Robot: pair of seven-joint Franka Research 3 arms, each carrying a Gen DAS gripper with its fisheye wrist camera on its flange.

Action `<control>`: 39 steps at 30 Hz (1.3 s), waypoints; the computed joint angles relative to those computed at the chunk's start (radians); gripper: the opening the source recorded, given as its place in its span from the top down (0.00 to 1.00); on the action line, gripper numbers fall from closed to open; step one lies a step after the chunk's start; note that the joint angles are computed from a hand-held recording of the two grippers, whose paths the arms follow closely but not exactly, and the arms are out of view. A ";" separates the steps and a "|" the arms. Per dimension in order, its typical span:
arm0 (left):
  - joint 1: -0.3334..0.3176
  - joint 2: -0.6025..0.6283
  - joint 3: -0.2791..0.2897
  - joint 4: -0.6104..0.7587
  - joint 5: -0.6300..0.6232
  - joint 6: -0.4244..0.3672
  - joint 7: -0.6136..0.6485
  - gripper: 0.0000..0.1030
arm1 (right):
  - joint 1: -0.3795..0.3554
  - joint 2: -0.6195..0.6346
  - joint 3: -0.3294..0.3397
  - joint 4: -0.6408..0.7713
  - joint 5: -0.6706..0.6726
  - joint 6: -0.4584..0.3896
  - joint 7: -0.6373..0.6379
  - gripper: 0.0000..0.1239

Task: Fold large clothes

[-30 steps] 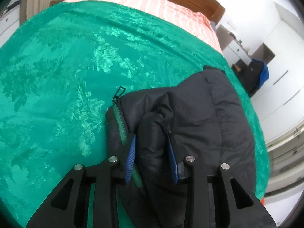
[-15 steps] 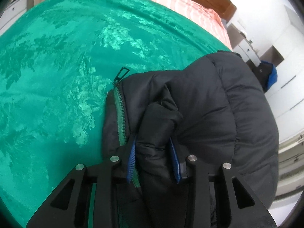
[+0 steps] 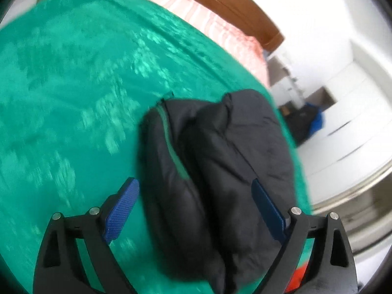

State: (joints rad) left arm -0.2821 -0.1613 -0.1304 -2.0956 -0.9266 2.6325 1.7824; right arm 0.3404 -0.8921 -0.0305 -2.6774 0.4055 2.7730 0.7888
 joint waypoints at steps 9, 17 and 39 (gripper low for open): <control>0.040 0.075 0.023 0.045 -0.492 -0.169 0.317 0.07 | -0.131 0.080 -0.080 0.069 0.028 0.009 0.098 0.37; 0.098 0.213 -0.060 0.119 -0.223 -0.190 0.207 0.00 | -0.122 0.263 -0.233 0.256 0.166 -0.192 0.118 0.27; 0.159 0.479 -0.161 0.447 0.081 -0.292 0.015 0.00 | -0.313 1.079 -0.411 0.878 0.970 -1.135 0.131 0.25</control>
